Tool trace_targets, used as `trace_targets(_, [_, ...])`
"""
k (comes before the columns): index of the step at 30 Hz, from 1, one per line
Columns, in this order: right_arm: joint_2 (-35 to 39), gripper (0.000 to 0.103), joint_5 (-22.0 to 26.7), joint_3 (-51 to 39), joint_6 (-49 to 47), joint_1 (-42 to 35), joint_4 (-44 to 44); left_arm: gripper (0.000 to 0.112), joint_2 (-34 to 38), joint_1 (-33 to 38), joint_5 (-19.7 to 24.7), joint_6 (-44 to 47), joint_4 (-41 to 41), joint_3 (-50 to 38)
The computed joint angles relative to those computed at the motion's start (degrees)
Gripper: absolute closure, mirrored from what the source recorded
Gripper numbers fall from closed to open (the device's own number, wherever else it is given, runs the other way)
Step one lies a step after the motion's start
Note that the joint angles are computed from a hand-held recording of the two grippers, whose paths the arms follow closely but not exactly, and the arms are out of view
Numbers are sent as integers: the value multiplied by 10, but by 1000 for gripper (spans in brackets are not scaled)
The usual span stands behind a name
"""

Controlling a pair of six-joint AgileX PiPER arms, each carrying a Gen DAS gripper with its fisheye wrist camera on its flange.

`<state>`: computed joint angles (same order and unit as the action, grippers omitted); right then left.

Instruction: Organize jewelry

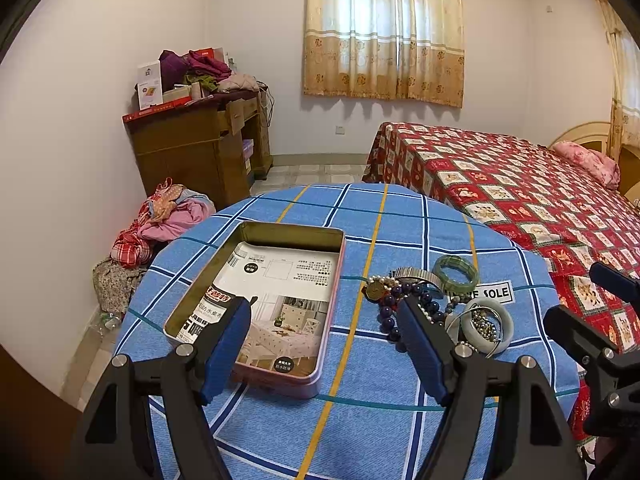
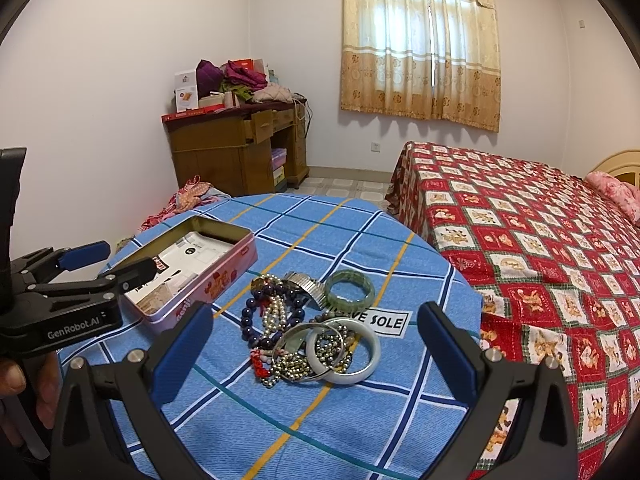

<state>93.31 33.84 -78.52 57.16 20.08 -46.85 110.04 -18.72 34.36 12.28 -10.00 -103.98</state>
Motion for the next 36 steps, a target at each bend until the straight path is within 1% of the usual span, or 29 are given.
trace_targets(12, [-1, 0, -9, 18, 10, -9, -6, 37, 10, 2, 2, 5, 4, 1])
trace_targets(14, [-2, 0, -10, 27, 5, -20, -3, 37, 21, -5, 9, 0, 13, -10])
trace_targets(19, [-5, 1, -22, 61, 2, -65, 15, 37, 54, -16, 30, 33, -17, -42])
trace_targets(20, [-5, 3, -27, 68, -9, -77, 30, 37, 60, -21, 30, 37, -17, -46])
trace_targets(22, [-3, 11, -38, 75, -29, -94, 55, 37, 71, -32, 31, 44, -19, -55])
trace_targets(23, [0, 13, -45, 78, -40, -102, 69, 37, 81, -37, 37, 47, -20, -67])
trace_targets(24, [4, 18, -49, 78, -51, -107, 80, 37, 93, -44, 45, 49, -19, -81])
trace_targets(25, [8, 23, -55, 75, -76, -114, 107, 37, 102, -49, 49, 49, -16, -91])
trace_targets(28, [23, 31, -77, 63, -148, -130, 188, 37, 131, -63, 62, 34, 7, -128])
trace_targets(30, [35, 36, -87, 50, -207, -136, 244, 37, 152, -67, 80, 26, 17, -160])
trace_targets(33, [61, 41, -87, 19, -267, -137, 296, 37, 166, -66, 93, 11, 31, -183])
trace_targets(36, [85, 47, -83, -9, -323, -140, 348, 37, 165, -58, 93, 3, 30, -181])
